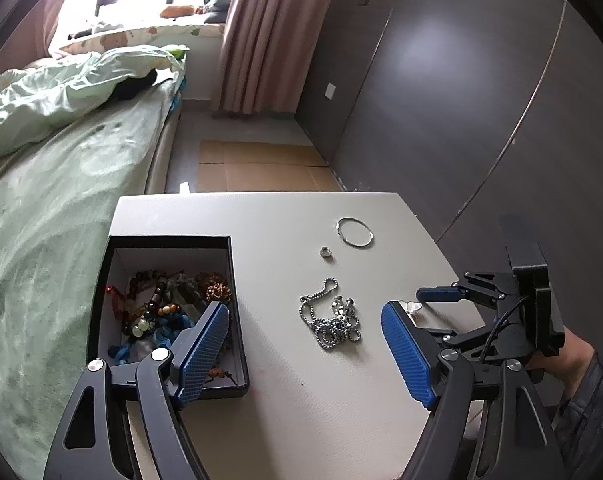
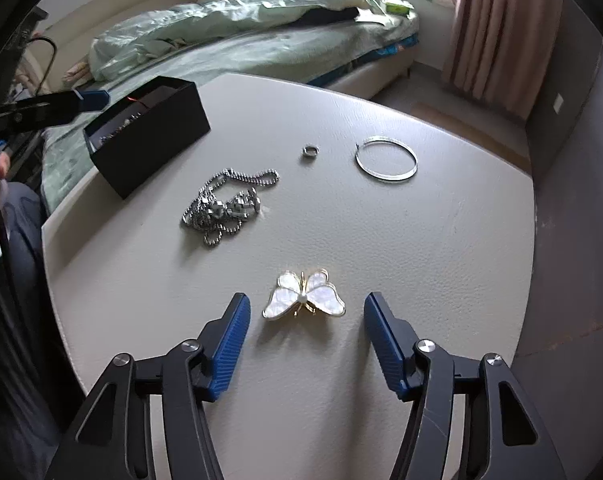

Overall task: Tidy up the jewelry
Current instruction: 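Move the left tool to the silver ball chain while the right tool approaches the white butterfly brooch, then close the left tool on the silver chain while the right tool closes on the butterfly brooch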

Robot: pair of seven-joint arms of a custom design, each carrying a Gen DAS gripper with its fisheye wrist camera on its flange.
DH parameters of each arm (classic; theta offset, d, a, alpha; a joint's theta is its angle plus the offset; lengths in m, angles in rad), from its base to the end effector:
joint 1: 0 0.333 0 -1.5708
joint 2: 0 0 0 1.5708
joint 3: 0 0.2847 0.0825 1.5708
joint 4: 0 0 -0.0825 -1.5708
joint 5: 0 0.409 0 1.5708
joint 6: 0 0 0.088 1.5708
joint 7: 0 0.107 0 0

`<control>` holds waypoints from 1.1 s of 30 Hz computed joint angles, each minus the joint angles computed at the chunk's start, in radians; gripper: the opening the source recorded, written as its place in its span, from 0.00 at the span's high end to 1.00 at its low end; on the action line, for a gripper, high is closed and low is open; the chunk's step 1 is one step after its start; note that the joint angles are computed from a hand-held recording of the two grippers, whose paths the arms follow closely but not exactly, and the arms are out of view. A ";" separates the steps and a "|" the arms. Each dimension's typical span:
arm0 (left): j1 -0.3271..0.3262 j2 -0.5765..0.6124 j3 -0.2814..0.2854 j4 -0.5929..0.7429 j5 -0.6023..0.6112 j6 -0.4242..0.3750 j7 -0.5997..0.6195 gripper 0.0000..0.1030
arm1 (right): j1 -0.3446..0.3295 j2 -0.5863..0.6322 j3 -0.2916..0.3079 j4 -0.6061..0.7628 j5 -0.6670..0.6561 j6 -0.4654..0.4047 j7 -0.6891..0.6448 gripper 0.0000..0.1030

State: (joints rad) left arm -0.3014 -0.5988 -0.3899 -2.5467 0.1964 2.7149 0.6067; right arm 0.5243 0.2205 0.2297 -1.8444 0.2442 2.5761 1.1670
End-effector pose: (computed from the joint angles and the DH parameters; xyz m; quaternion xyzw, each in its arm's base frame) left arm 0.3478 -0.3076 0.5022 -0.6853 0.6178 -0.3481 0.1657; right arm 0.4970 0.4499 0.4242 -0.9177 0.2858 -0.0521 0.2709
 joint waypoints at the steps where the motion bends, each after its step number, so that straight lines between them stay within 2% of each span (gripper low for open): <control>1: -0.001 0.003 0.000 0.001 0.000 0.001 0.000 0.23 | -0.002 0.001 0.002 0.001 0.007 0.002 -0.008 0.42; 4: -0.004 0.027 0.004 0.013 -0.002 0.000 0.010 0.23 | 0.003 0.003 -0.002 0.003 -0.010 -0.001 0.004 0.45; 6: -0.004 0.039 0.003 0.021 0.001 0.001 0.013 0.23 | 0.011 0.002 -0.006 0.005 -0.039 -0.005 0.021 0.58; 12: -0.020 0.094 0.013 0.068 0.000 -0.026 0.056 0.23 | -0.002 -0.014 0.000 0.001 0.005 -0.043 0.011 0.59; 20: -0.035 0.192 0.014 0.161 0.008 -0.083 0.110 0.23 | -0.025 -0.076 -0.009 -0.053 0.107 0.047 0.091 0.59; 25: -0.049 0.265 0.024 0.220 -0.002 -0.112 0.131 0.23 | -0.021 -0.080 -0.014 -0.047 0.122 0.063 0.167 0.59; 28: -0.066 0.313 0.050 0.245 -0.043 -0.113 0.172 0.35 | -0.028 -0.067 -0.011 -0.024 0.158 0.053 0.187 0.59; 33: -0.075 0.384 0.064 0.303 -0.080 -0.160 0.227 0.38 | -0.034 -0.060 -0.011 -0.013 0.185 0.061 0.228 0.59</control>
